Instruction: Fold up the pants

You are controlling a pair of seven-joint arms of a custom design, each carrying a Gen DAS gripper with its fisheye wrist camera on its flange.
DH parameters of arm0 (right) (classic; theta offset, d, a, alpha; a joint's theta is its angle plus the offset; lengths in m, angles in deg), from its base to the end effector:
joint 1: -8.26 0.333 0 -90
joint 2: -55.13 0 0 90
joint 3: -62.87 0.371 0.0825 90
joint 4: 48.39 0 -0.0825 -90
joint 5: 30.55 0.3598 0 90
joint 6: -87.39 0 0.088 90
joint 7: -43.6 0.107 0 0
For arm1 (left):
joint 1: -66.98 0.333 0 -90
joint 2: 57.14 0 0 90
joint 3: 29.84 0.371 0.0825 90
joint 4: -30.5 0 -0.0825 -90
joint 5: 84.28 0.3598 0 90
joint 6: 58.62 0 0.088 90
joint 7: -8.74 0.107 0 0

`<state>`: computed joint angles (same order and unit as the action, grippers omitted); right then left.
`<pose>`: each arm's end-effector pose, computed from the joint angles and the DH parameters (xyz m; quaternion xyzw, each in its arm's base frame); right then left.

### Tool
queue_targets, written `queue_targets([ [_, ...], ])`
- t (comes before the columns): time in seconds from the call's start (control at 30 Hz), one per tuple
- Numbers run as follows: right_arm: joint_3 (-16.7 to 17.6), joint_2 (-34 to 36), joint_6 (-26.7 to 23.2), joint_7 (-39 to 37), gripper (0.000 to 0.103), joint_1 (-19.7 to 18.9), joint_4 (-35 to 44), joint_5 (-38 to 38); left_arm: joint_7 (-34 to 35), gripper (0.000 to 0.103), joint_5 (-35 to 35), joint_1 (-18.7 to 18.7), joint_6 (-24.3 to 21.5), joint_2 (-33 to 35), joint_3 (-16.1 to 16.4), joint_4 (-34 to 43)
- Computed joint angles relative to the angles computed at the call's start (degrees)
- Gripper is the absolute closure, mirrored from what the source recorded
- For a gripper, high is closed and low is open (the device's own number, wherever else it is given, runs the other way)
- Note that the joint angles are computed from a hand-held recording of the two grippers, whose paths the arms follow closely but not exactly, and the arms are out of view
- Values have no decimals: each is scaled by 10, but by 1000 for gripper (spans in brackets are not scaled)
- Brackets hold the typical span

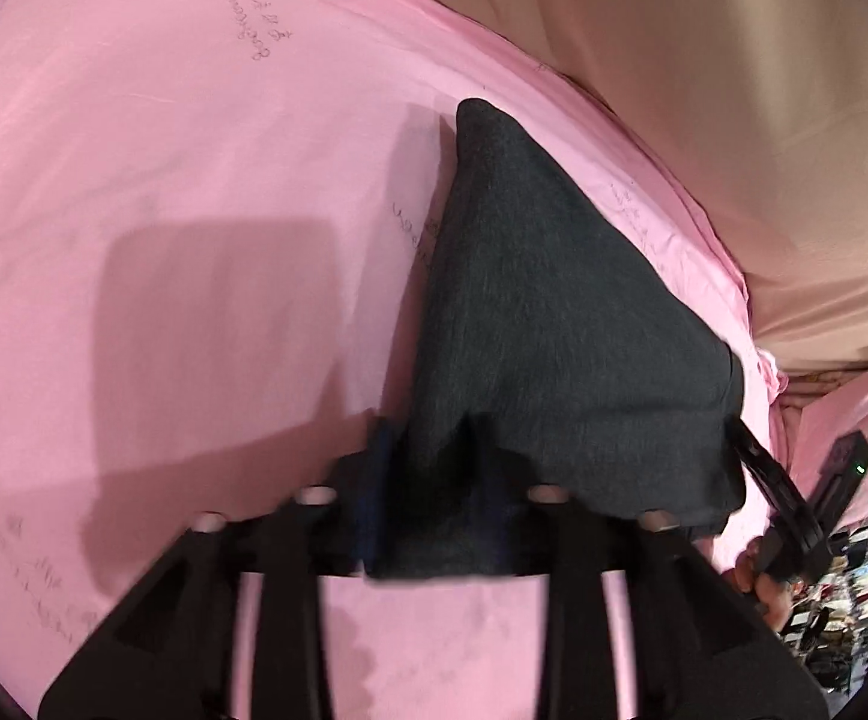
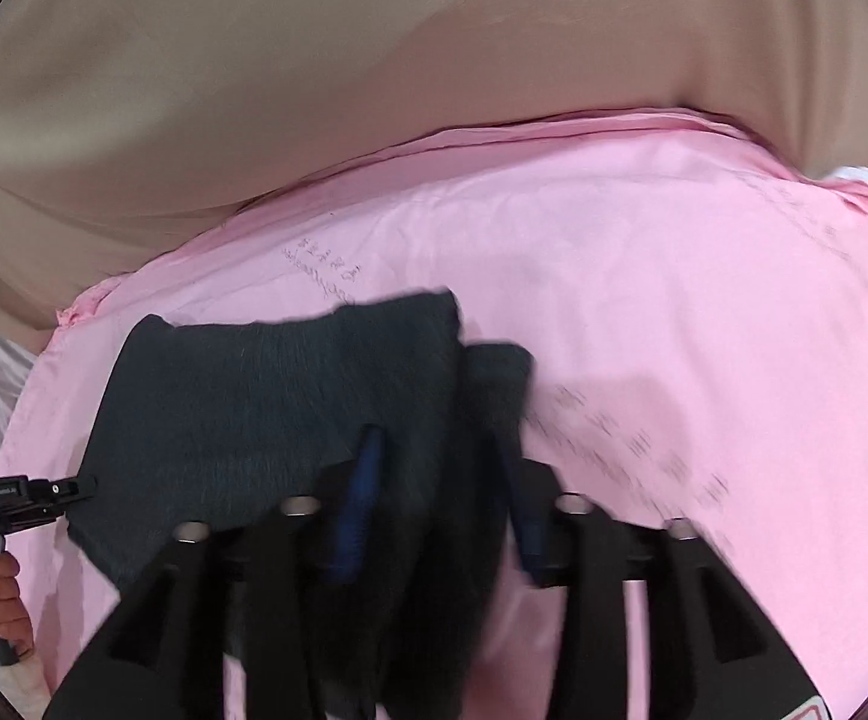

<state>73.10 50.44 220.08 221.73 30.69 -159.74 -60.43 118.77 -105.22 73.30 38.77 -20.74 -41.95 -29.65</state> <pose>0.4638 0.2908 0.6297 -0.4022 0.8592 -0.1652 0.2695 0.7397 -0.0538 0.5347 0.5501 -0.7994 0.2002 0.1355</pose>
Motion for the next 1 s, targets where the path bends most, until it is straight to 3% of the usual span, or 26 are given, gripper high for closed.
queue_targets([
  [0.03,3,-13,5,10,38,4,-15,4,6,46,-6,4,3,-7,-2,-14],
  [0.1,5,-28,45,30,35,5,-48,28,30,42,-25,14,29,-30,-7,-59],
  [0.17,1,-31,133,39,37,2,-87,53,36,42,-28,4,65,-49,-5,-93],
  [0.2,2,-27,162,39,41,-1,-95,59,44,54,-22,-1,76,-56,-4,-103],
  [0.23,-9,-24,202,34,66,6,-105,70,41,67,-15,-9,67,-50,-3,-93],
  [0.27,0,-24,209,29,75,-5,-103,79,25,74,-7,-16,57,-42,1,-74],
  [0.3,4,-25,185,21,77,-7,-85,77,11,85,-12,-12,30,-32,0,-48],
  [0.33,9,-30,180,25,80,-10,-78,65,1,86,-17,-11,15,-28,-2,-32],
  [0.43,20,-40,164,22,81,-11,-69,54,0,88,-25,0,-14,-34,-4,-20],
  [0.5,24,-30,139,-3,78,-11,-76,88,9,87,2,-6,-12,-32,6,-29],
  [0.57,8,-45,185,84,62,0,-119,50,9,81,4,-7,4,-32,8,-47],
  [0.6,17,-58,179,112,61,-6,-125,43,7,80,-1,-2,6,-38,8,-52],
  [0.63,47,-70,141,131,61,-28,-115,22,11,80,-4,2,13,-50,8,-61],
  [0.7,84,-66,10,121,71,-36,-46,-37,41,82,-19,11,58,-91,5,-98],
  [0.73,81,-52,-19,95,91,-26,-12,-49,55,82,-28,12,82,-105,3,-110],
  [0.77,69,-38,-16,77,102,-14,9,-56,67,82,-36,8,107,-118,1,-122],
  [0.9,34,73,-16,-33,102,7,137,-57,71,75,-43,-34,158,-94,-11,-81],
  [0.97,12,113,-11,-62,102,10,164,-36,42,68,-6,-70,142,-37,-9,-20],
  [1.0,4,127,-42,-67,102,16,175,-30,31,66,17,-84,127,-8,-6,11],
])
